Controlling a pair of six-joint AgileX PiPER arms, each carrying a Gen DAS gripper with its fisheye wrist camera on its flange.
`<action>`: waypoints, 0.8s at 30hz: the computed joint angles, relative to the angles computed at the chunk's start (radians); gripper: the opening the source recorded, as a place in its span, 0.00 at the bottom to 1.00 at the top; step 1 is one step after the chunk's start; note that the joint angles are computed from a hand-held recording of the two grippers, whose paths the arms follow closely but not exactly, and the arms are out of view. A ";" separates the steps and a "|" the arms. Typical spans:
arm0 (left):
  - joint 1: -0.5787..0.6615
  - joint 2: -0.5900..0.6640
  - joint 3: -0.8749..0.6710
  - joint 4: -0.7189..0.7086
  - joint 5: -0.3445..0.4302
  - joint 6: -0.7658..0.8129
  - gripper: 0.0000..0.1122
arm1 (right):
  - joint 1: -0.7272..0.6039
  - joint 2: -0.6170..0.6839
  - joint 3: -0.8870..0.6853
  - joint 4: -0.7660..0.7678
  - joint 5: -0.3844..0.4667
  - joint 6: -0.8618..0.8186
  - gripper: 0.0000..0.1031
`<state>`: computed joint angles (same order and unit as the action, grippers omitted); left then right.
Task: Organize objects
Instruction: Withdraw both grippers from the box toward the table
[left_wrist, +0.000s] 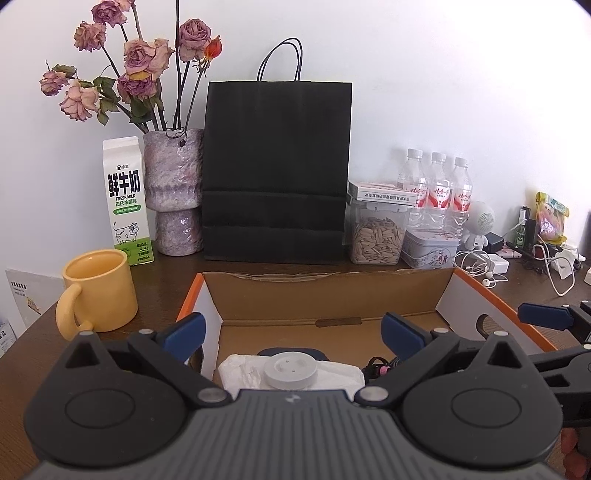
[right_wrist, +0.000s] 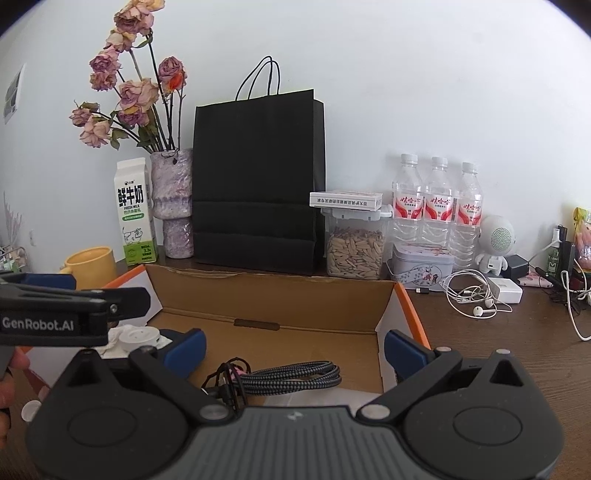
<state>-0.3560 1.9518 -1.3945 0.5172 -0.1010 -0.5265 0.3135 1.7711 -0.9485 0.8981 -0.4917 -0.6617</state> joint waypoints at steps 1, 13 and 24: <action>0.005 -0.007 0.015 0.030 -0.025 -0.028 0.92 | 0.003 -0.004 0.005 0.001 -0.006 0.001 1.00; 0.025 -0.110 0.182 -0.206 -0.142 0.217 0.92 | 0.056 -0.086 0.101 0.043 -0.084 -0.030 1.00; 0.036 -0.233 0.397 -0.326 -0.232 0.325 0.92 | 0.156 -0.172 0.250 0.130 -0.192 -0.018 1.00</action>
